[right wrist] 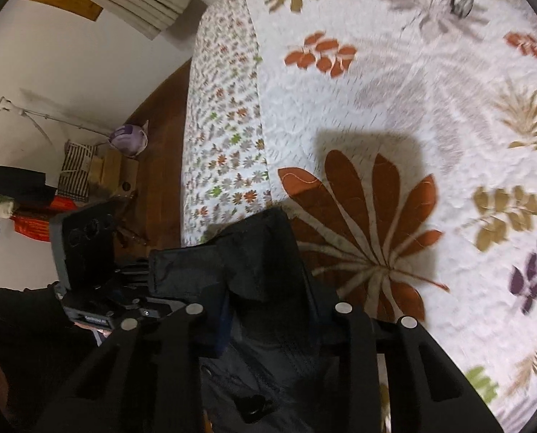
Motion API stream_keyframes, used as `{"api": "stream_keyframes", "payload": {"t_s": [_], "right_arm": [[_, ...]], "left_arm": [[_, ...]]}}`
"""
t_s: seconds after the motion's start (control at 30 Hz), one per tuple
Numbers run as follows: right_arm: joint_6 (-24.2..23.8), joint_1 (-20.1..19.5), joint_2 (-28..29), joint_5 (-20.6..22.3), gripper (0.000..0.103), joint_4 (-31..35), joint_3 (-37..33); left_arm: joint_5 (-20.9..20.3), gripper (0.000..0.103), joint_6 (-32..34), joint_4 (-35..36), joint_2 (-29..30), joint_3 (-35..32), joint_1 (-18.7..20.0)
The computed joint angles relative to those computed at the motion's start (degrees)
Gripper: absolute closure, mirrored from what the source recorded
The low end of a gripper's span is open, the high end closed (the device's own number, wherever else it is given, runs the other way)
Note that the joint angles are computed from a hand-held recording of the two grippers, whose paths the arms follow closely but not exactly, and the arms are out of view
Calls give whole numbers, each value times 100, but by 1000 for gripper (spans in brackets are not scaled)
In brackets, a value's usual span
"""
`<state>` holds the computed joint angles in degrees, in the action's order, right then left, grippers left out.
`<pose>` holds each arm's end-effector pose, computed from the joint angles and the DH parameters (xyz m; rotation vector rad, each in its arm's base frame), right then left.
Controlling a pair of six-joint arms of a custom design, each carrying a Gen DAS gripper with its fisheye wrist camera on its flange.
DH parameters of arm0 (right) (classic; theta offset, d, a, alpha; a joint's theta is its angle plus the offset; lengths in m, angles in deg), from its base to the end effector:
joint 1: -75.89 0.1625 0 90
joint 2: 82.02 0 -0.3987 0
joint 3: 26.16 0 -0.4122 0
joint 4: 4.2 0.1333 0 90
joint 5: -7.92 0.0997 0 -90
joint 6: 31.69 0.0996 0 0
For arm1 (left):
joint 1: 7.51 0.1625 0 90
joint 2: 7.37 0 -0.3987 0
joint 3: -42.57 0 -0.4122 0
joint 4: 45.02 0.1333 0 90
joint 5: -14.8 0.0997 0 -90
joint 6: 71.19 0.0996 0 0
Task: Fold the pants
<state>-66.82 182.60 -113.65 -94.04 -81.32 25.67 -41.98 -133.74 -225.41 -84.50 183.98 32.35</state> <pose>0.3255 -0.6923 0.0932 1.3477 -2.5668 -0.8980 -0.1819 -0.3967 0.1489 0.5103 -2.8469 1.0872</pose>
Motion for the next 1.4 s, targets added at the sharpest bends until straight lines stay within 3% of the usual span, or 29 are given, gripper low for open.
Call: {"api": "stream_keyframes", "payload": {"t_s": [0.3, 0.47, 0.83, 1.4], "right_arm": [[34, 120, -1034, 9, 70, -364, 474], [74, 100, -1690, 28, 71, -595, 908], [157, 68, -2758, 2, 71, -1037, 1633], [181, -155, -3849, 111, 71, -1531, 2438]], "left_arm": [[793, 74, 507, 1465, 18, -788, -904], [975, 75, 721, 1868, 283, -1217, -1290], [1181, 75, 1056, 2321, 748, -1797, -1697], [1219, 75, 1342, 2895, 1182, -2343, -2079]]}}
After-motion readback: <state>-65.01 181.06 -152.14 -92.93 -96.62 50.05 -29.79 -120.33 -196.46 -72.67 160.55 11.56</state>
